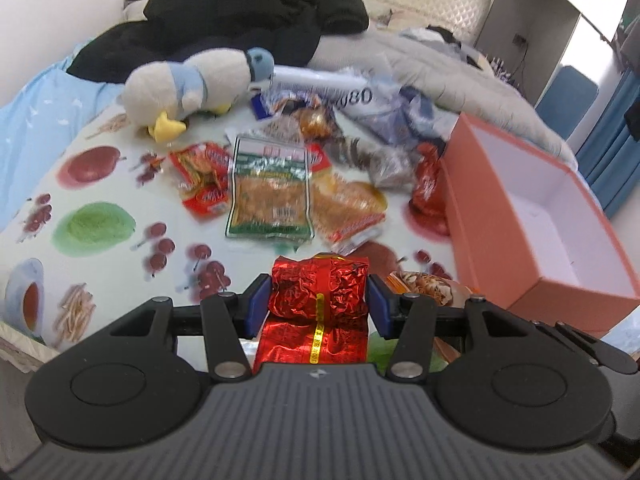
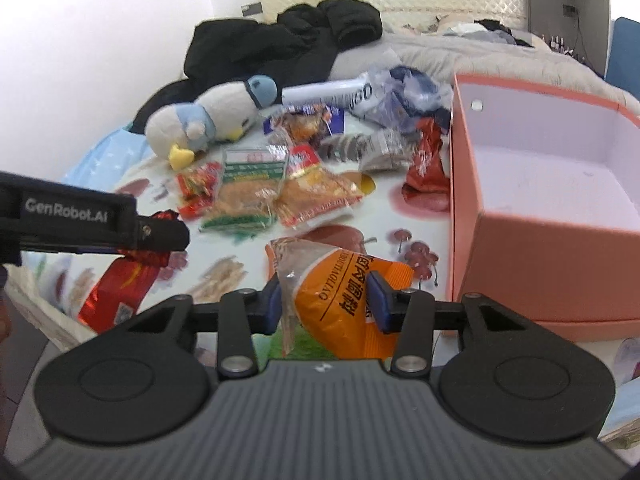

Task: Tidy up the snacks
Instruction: 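Lift both held snacks and carry them over the pink box, then open both tools to drop the red packet and orange bag into the box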

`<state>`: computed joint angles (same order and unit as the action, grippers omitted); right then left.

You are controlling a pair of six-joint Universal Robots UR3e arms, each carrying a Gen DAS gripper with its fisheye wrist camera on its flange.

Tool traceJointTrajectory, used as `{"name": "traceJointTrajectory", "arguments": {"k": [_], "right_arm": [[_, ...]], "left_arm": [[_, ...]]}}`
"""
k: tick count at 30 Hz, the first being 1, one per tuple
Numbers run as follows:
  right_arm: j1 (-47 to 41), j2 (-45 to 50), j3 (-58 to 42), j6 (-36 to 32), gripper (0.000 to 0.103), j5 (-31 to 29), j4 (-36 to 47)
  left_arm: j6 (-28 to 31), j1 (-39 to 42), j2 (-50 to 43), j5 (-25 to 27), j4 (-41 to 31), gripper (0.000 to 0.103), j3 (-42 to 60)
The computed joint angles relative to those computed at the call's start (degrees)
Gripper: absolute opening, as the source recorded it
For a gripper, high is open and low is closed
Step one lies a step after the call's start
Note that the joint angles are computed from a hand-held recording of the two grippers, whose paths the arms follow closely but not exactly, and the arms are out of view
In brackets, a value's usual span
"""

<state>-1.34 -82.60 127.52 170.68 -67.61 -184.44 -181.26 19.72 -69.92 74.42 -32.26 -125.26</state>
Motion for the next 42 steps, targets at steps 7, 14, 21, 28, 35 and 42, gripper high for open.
{"name": "traceJointTrajectory", "arguments": {"k": [7, 14, 21, 28, 35, 42], "right_arm": [[-3.57, -11.51, 1.20, -0.74, 0.047, 3.95, 6.87], [-9.71, -19.91, 1.99, -2.68, 0.047, 7.18, 12.75], [-16.89, -26.20, 2.39, -4.85, 0.047, 10.26, 17.01], [-25.62, -30.61, 3.57, -6.00, 0.047, 13.79, 19.66], [-29.85, -24.85, -0.35, -6.20, 0.047, 13.66, 16.56], [-28.93, -11.53, -9.41, -3.66, 0.047, 9.47, 12.90]], "left_arm": [[-0.82, -0.80, 3.44, -1.50, -5.54, 0.057, 3.87], [-2.86, -5.55, 2.53, -2.28, -6.20, 0.057, 7.90], [-5.58, -12.88, -3.45, -2.69, -3.18, 0.057, 13.75], [-8.03, -21.97, -15.58, -0.65, -0.41, 0.057, 25.05], [-8.84, -27.65, -28.29, 0.83, 0.72, 0.057, 38.23], [-9.33, -30.47, -47.31, 1.09, -7.09, 0.057, 62.31]]}}
